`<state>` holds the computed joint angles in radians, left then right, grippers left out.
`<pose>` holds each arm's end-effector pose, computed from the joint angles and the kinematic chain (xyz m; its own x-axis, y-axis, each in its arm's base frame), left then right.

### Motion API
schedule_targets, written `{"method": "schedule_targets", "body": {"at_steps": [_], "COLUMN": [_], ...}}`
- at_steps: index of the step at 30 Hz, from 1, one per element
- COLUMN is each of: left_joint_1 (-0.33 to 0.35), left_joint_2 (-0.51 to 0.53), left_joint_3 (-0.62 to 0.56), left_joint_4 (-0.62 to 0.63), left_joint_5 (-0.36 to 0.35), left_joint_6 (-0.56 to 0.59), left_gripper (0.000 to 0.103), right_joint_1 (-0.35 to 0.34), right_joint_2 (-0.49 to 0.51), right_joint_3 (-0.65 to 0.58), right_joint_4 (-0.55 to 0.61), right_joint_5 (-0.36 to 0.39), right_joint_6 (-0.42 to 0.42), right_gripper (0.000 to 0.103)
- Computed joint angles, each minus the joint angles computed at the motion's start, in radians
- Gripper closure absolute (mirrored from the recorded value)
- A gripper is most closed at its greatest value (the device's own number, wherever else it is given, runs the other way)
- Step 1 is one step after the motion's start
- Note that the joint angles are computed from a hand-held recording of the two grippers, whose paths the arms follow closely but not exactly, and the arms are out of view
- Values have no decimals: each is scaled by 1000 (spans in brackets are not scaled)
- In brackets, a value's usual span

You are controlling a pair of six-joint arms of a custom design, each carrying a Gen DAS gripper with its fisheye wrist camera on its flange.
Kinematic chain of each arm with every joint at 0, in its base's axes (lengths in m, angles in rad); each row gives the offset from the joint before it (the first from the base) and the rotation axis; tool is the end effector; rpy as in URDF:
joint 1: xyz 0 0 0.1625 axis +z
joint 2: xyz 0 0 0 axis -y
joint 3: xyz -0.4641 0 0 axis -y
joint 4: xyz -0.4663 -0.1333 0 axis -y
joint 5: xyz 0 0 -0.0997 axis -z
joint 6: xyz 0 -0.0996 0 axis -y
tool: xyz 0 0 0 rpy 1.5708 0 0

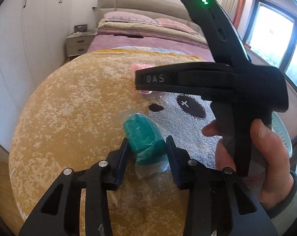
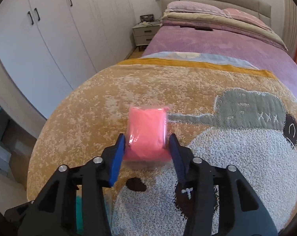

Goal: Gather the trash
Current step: 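Grasp the teal plastic packet with the left tool while the right tool grasps the pink packet, then carry both packets over the basket and open both tools to drop them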

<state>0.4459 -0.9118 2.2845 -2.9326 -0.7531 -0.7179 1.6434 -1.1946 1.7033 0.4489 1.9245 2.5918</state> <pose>-0.3396 -0.3906 0.0030 -0.8102 0.1837 -0.5566 0.4902 0.7329 -0.4717 0.1384 -0.5414 0.2332 -0.7791 -0.3147 0.5422 -0.5470 0.7638 -0.3427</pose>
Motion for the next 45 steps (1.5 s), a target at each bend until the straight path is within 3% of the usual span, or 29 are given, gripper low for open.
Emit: {"method": "schedule_targets", "body": {"at_steps": [7,11,19,23,31,38,45], "left_joint_1": [3,-21,-67,-82,-96,-112,-114], "left_joint_2": [-14,-5,56,76,17,5,94], "left_joint_3": [8,3,-57,-82,-41,-43,-139], "left_joint_4": [-79,-103,-119,-123,-102,-106,-142], "left_joint_5": [-33,-37,-56,-57,16,28,-41], "left_joint_6": [66,84,134,152,94,100,226], "left_gripper": [69,69,69,69,69,69,69], "right_joint_1": [-52,-83,-115,-159,-183,-167,-200], "right_joint_2": [-65,-161,-344,-439,-493,-570,-693], "right_joint_3": [19,77,170,198,223,256,271], "right_joint_4": [55,51,2,15,33,16,-14], "right_joint_5": [-56,-97,-91,-137,-150,-154,-151], "right_joint_6": [74,64,13,8,0,-32,-53], "right_gripper": [63,66,68,68,68,68,68]}}
